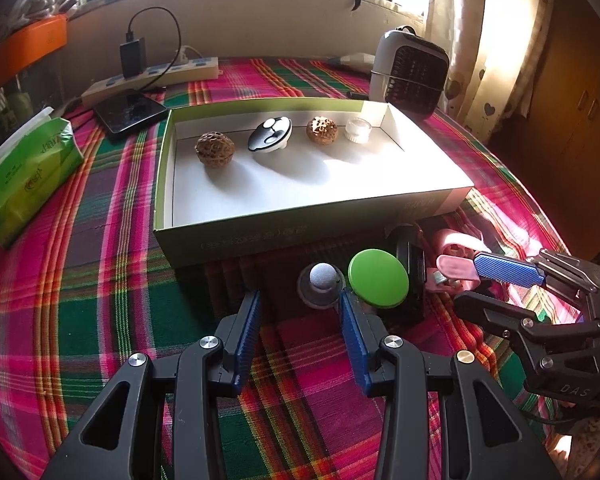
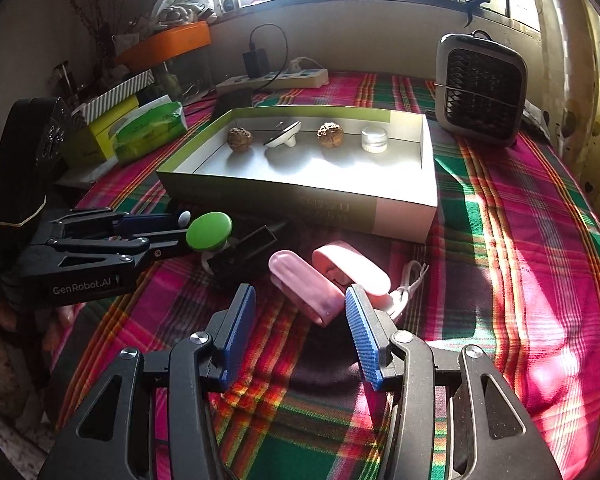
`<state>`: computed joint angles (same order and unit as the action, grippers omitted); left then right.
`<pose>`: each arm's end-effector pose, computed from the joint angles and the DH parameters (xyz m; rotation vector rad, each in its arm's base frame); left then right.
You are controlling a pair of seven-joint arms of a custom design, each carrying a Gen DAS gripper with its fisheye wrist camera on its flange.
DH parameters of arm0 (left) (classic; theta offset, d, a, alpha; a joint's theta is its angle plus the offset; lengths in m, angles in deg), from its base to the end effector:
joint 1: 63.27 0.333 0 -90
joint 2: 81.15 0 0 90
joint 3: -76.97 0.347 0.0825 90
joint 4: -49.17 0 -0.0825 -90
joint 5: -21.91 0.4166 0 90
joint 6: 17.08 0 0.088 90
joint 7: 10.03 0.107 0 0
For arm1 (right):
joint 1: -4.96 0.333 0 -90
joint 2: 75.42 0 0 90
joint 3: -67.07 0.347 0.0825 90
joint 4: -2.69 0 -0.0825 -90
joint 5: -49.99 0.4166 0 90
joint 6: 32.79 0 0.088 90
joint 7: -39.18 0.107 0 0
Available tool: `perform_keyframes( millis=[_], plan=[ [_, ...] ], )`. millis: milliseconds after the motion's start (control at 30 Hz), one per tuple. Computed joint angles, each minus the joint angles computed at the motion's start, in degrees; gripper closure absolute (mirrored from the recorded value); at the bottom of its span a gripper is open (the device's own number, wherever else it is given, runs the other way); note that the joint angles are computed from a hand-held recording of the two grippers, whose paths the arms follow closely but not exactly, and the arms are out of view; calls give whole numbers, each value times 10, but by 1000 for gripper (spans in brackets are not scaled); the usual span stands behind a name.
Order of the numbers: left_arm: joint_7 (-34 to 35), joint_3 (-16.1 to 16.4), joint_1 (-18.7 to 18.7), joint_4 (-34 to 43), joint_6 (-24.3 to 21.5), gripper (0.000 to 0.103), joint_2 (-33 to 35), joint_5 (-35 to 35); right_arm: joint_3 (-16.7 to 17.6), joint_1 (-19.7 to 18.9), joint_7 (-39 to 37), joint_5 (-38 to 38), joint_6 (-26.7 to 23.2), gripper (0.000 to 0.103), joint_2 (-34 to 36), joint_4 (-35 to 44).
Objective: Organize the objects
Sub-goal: 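Move the right gripper down to the pink oblong object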
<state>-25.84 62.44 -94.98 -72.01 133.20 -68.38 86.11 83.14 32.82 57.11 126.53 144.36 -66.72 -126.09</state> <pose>0.4165 -0.4593 0.3414 -1.9937 1.7412 -0.7630 0.4645 0.3328 0.3432 -2.1817 1.0303 -0.2305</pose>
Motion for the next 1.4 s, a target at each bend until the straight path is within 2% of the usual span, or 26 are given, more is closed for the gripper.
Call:
perform_keyframes(
  millis=[333, 567, 667, 867, 1200, 1333, 1400],
  plan=[
    [10, 2, -1, 7, -3, 65, 6, -4, -1, -1, 28, -47, -29, 55, 2, -5],
    [34, 4, 0, 17, -11, 65, 13, -15, 2, -1, 52, -84, -12, 55, 8, -5],
    [38, 6, -1, 20, -14, 65, 15, -14, 12, -11, 24, -64, -22, 55, 8, -2],
    [34, 8, 0, 17, -8, 65, 13, -11, 11, -10, -3, -48, -35, 54, 4, -1],
    [27, 9, 2, 15, -3, 65, 12, -5, -7, 6, -39, -48, -87, 54, -18, -21],
    [25, 9, 3, 15, -3, 65, 12, -4, -11, 10, -64, -23, -90, 54, -25, -25],
    [27, 9, 3, 14, -3, 65, 11, -4, -10, 13, -91, 5, -74, 54, -25, -21]
  ],
)
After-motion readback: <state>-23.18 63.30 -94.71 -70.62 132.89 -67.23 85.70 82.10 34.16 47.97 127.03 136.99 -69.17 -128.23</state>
